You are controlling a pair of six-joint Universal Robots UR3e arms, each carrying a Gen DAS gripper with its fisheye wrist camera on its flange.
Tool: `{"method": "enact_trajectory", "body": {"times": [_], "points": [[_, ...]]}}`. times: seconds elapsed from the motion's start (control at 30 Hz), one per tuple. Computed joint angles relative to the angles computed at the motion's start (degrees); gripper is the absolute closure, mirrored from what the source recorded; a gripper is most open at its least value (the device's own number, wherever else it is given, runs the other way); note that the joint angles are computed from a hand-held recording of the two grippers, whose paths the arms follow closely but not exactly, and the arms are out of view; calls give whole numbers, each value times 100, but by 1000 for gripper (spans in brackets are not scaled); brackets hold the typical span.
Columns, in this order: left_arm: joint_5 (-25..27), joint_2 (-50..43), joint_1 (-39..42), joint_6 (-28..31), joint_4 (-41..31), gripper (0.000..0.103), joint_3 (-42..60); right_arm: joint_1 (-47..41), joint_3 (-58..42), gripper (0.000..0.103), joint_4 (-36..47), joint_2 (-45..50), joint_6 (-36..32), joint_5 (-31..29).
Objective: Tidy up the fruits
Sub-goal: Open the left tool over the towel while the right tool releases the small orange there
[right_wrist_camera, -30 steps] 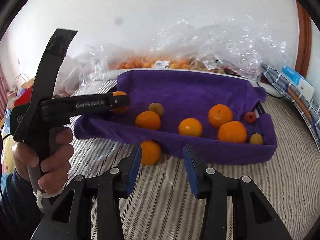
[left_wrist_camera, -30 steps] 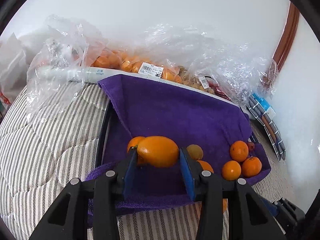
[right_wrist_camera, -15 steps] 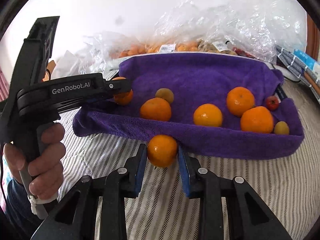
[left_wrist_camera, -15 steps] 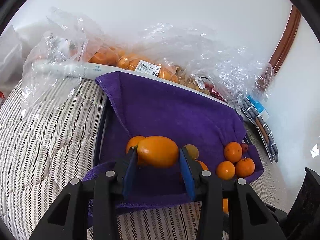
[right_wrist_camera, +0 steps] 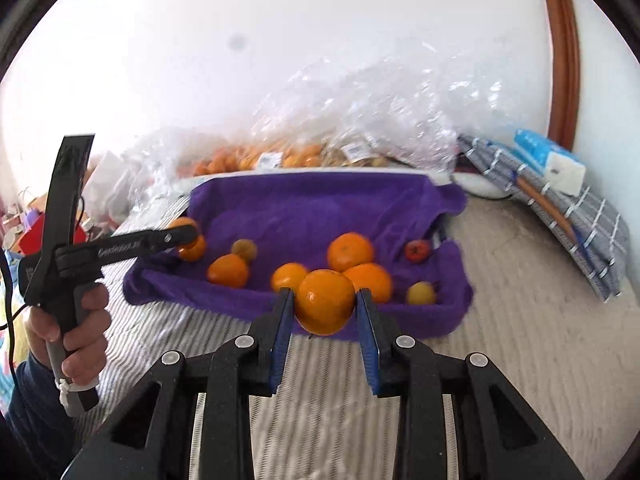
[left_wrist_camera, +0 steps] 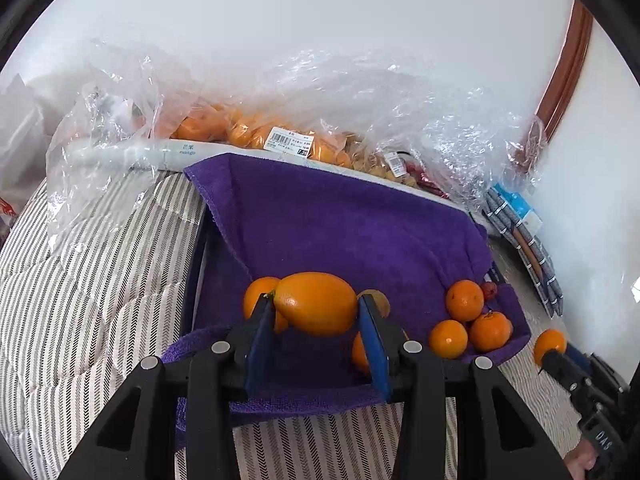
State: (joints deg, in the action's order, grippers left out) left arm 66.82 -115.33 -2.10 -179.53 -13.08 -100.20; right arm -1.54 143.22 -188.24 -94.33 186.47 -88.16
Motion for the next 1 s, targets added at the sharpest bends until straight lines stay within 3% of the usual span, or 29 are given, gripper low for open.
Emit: {"method": "enact_trajectory", "body": {"times": [0.27,0.4,0.63,0.7,0.8,0.9,1.0], "points": [[352,-370,-247,-58,-342,63,926,-832,-498,71,89,276,-544,465],[580,-683,-387,-227,-314,63,1348,-1236,-1001,72,279,638,-487,1257],[788,-993,-436,-262,91,63,1303,-673,-1957,72,-235,1927,-461,367],[808,-1071,-424,-290,95,63,1316,-706,-1977,71,-546,2306,-388,408],[833,-1155,-427,-308,99,63,1380,-780,-2147,72,-215,2505,-368,580],[756,-1185,-411,-318,178,63,1360,-680,-2154,71,-409,2649,-335,286],[947,-1204,-494,-235,293,63,1326,-725,-2148,71,-407,2750,-324,351]]}}
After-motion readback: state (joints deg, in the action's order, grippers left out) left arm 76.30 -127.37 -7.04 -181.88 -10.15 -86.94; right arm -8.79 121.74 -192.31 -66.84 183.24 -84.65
